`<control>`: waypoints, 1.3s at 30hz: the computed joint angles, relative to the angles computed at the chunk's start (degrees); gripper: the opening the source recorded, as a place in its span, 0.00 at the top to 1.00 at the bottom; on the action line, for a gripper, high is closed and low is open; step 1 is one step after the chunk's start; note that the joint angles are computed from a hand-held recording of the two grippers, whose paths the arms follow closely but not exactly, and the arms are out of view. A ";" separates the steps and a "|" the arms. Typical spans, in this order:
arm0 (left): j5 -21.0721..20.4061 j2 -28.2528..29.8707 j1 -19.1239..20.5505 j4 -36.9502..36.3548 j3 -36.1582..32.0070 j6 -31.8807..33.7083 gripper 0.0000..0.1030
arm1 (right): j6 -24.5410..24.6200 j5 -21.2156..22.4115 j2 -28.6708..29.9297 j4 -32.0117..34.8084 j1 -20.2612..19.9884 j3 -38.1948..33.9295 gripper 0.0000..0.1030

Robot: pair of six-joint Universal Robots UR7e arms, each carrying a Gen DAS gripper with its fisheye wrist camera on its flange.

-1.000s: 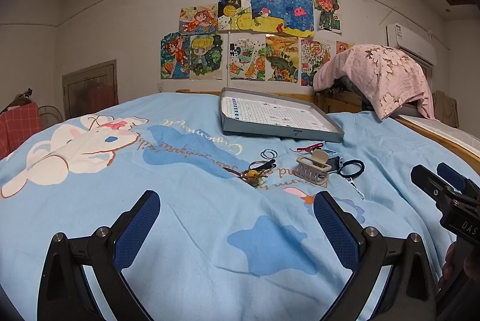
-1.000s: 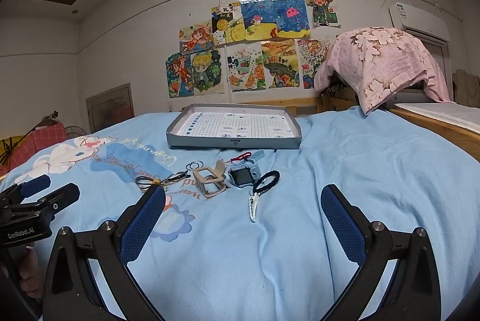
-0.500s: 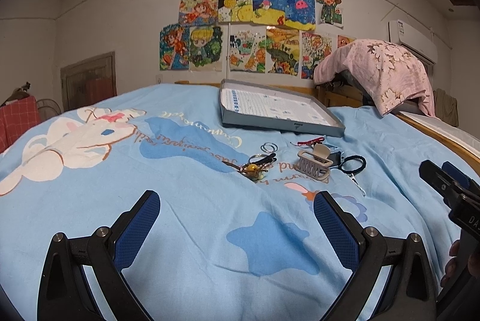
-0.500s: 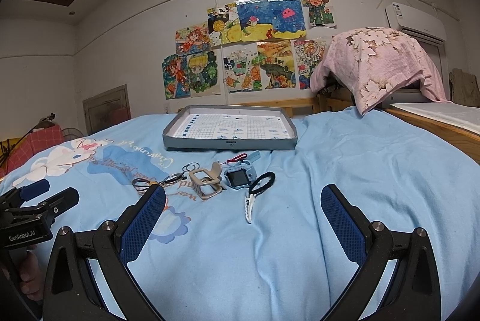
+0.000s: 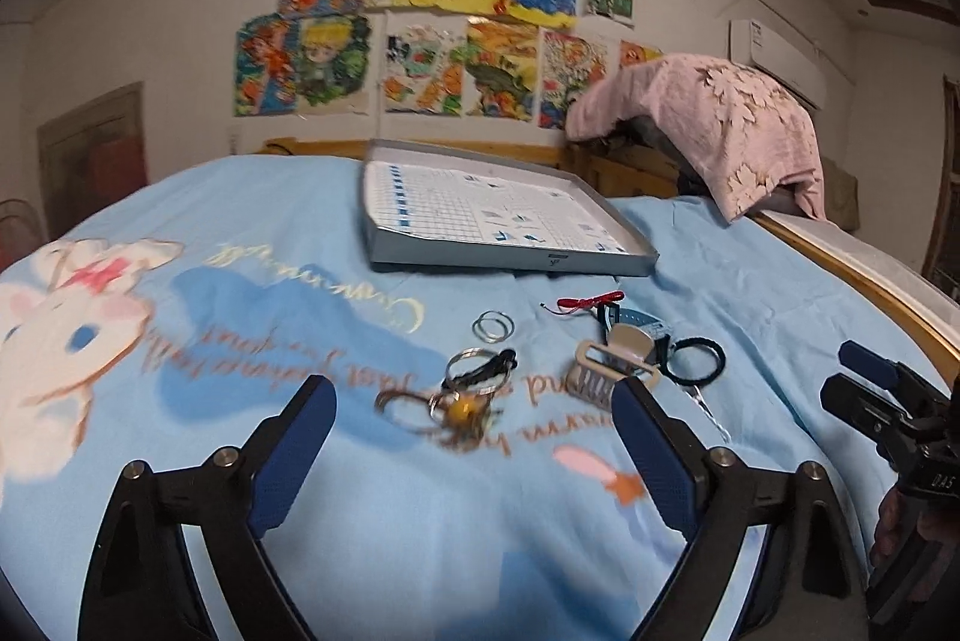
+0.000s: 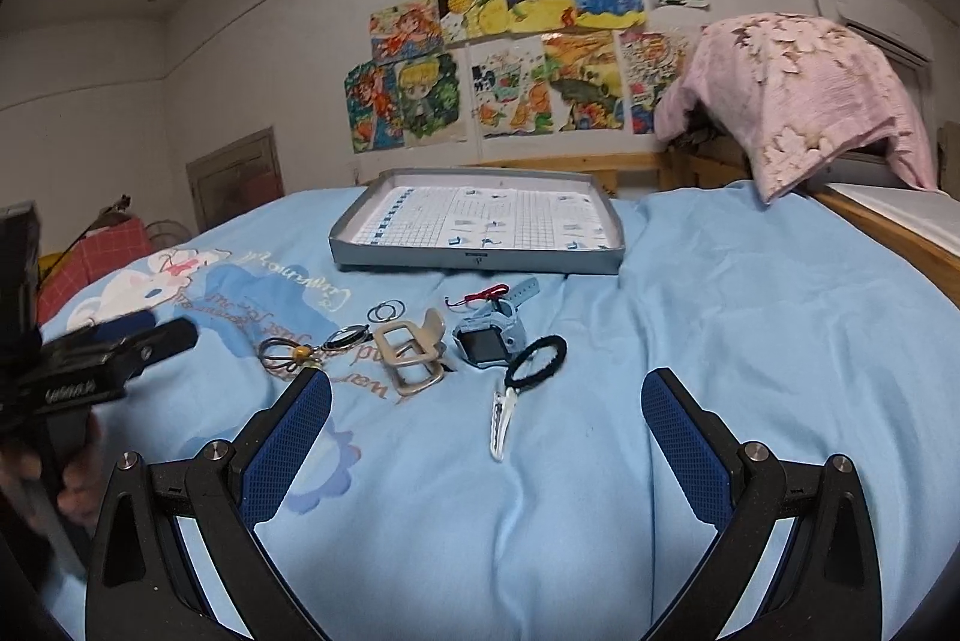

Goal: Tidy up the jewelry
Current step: 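Grasp the brown cord bracelet with yellow bead with the left gripper while the right grasps the beige clip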

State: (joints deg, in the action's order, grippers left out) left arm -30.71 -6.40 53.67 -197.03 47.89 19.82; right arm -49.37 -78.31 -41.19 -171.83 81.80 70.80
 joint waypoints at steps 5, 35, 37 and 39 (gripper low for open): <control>-1.55 1.01 2.91 14.54 -7.60 -8.05 0.31 | 0.88 -0.19 4.60 8.50 1.10 -8.93 0.07; 0.10 -3.70 6.22 32.39 -1.91 -28.31 0.97 | -0.14 -11.73 20.40 30.58 4.78 -31.98 0.65; 0.97 -3.56 5.46 31.15 -2.27 -26.38 0.97 | -0.30 -10.40 19.67 29.58 4.60 -30.81 0.66; 1.25 -3.91 4.83 30.33 -2.02 -25.02 0.97 | -0.68 -8.69 18.76 28.48 4.39 -29.31 0.66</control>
